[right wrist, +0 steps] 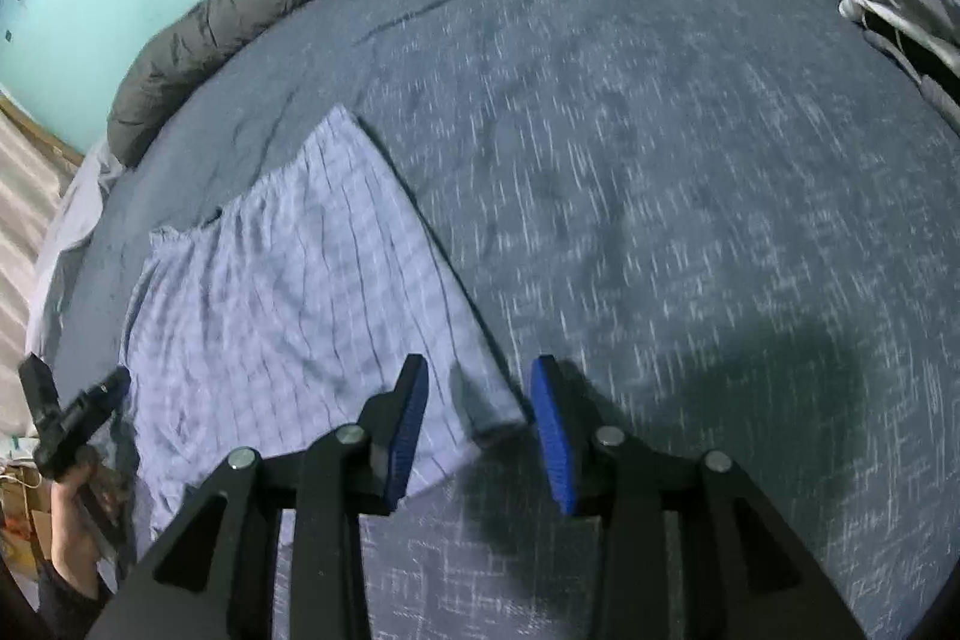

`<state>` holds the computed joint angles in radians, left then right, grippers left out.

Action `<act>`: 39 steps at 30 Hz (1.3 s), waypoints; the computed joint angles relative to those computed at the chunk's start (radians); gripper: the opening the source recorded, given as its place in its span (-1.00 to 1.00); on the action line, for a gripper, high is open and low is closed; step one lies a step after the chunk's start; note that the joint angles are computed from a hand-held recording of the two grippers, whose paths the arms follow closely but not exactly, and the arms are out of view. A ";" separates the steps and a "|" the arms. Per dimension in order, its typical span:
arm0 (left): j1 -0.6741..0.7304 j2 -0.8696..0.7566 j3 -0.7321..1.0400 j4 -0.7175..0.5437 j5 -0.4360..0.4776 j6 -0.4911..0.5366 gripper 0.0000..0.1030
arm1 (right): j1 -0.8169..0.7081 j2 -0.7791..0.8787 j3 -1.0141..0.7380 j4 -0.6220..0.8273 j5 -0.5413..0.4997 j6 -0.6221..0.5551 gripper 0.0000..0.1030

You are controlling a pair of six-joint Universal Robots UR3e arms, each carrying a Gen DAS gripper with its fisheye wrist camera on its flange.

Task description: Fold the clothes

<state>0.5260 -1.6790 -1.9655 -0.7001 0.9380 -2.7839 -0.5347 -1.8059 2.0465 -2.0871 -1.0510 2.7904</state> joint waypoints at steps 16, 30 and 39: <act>0.017 -0.010 0.021 -0.035 -0.017 0.025 0.37 | -0.073 -0.063 0.132 -0.107 0.002 0.056 -0.92; 0.199 0.178 -0.078 -0.145 -0.119 0.098 0.38 | -0.168 -0.638 0.415 -0.125 0.113 0.249 -0.48; 0.296 0.164 -0.059 -0.227 -0.098 0.151 0.38 | 0.072 -0.320 0.499 -0.647 0.049 0.537 -0.47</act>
